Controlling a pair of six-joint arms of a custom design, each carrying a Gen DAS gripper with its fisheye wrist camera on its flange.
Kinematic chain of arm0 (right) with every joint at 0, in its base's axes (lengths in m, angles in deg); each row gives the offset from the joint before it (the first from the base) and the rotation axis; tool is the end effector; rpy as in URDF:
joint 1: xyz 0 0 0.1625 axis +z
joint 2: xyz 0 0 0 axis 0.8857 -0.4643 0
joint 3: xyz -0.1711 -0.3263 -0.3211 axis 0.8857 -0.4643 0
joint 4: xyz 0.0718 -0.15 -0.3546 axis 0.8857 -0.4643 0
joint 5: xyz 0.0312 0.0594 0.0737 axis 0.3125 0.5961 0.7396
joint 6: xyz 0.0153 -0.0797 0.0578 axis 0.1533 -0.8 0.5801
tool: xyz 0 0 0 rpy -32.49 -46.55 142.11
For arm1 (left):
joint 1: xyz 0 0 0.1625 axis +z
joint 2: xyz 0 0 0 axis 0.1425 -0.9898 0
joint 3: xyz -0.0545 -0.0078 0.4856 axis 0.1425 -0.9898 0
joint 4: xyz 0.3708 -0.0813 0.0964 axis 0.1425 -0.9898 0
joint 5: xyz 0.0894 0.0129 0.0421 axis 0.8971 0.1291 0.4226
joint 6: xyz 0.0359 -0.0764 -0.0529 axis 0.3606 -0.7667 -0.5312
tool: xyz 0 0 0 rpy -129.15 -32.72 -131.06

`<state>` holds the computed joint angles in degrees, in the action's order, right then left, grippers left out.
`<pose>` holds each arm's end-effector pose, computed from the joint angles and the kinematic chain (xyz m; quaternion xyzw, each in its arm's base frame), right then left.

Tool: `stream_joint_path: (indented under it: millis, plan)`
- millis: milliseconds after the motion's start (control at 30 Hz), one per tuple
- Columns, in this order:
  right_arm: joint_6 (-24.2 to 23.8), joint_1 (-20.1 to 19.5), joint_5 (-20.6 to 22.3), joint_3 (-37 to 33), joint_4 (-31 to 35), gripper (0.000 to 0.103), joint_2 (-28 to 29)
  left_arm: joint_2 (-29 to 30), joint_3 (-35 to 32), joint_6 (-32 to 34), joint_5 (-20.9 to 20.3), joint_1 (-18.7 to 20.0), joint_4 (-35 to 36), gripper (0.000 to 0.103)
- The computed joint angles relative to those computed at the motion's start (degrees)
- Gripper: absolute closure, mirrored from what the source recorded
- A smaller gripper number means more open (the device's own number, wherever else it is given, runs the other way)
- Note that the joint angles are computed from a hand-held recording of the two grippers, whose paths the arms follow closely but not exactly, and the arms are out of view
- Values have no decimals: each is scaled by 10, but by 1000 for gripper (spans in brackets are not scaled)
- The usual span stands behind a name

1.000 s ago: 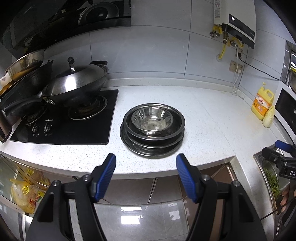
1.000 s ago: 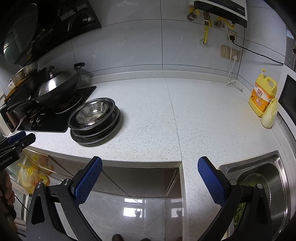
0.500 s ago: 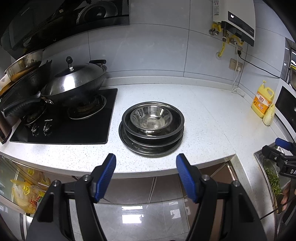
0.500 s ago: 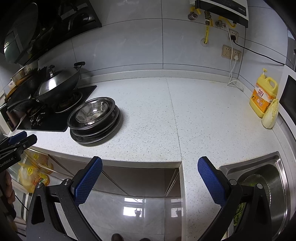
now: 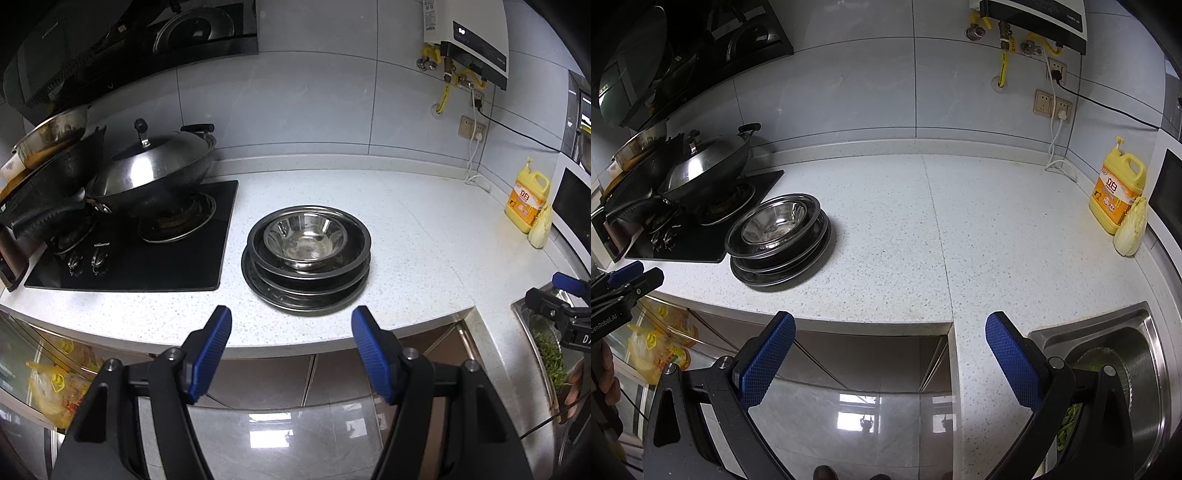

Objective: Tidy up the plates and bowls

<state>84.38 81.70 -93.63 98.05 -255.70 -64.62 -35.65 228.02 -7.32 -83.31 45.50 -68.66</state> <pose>0.3747 -0.2170 -0.0472 0.0834 -0.8473 0.3753 0.3665 0.0364 -0.2892 0.4079 0.2862 0.8560 -0.3164 0.2919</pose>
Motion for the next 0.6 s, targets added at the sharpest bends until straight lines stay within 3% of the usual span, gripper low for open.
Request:
stream_joint_path:
  millis: [600]
  plan:
    - [-5,0,-1,-3,1,2,1,-14,0,-5,1,-10,8,37]
